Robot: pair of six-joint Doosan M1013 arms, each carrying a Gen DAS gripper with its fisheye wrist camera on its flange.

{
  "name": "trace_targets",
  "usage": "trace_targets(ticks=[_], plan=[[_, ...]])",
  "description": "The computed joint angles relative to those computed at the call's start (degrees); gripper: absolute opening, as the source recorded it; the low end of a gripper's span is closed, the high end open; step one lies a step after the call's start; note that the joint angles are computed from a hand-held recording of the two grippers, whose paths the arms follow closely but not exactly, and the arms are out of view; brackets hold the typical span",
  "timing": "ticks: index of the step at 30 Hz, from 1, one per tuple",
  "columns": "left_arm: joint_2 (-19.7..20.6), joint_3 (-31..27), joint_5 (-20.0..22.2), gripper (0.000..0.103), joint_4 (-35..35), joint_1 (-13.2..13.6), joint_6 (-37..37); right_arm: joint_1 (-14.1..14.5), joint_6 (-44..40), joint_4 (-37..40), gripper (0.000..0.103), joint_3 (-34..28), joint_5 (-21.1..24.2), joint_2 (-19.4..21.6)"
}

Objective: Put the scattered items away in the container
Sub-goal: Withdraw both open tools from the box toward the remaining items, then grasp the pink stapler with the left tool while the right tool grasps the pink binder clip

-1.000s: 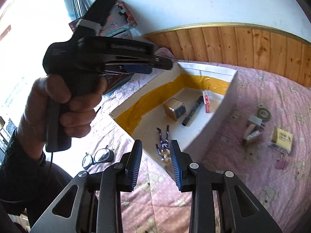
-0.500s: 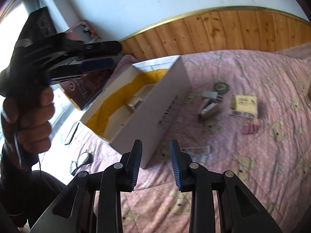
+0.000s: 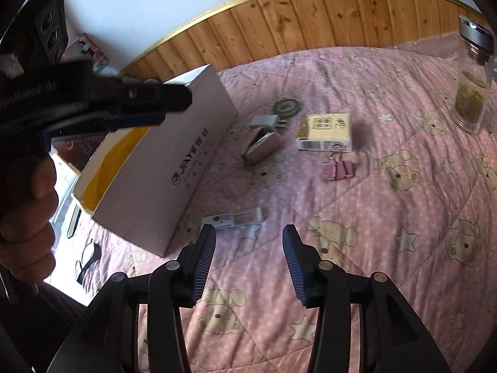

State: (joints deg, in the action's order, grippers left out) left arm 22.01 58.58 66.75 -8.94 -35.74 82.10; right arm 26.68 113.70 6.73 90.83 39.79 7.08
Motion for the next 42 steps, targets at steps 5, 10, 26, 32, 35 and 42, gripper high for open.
trace_targets(ticks=[5, 10, 26, 32, 35, 42], plan=[[2.3, -1.2, 1.7, 0.056, 0.3, 0.2, -0.9, -1.7, 2.4, -1.9, 0.053, -0.8, 0.4, 0.9], [4.9, -2.8, 4.0, 0.056, -0.2, 1.0, -3.9, -3.1, 4.4, -6.2, 0.061, -2.7, 1.9, 3.2], [7.8, -1.5, -0.2, 0.058, 5.3, 0.4, -5.6, -5.0, 0.4, -6.8, 0.056, -6.2, 5.8, 8.8], [8.6, -0.7, -2.2, 0.058, 8.0, -0.1, -7.6, -5.0, 1.3, -8.3, 0.035, -6.2, 6.4, 8.8], [8.3, 0.0, -4.1, 0.055, 8.8, -0.2, -7.0, -5.0, 1.0, -8.0, 0.035, -6.3, 6.6, 8.8], [8.4, -0.3, -3.7, 0.042, 8.0, -0.2, -6.1, -5.4, 1.6, -6.2, 0.034, -5.9, 6.1, 8.1]])
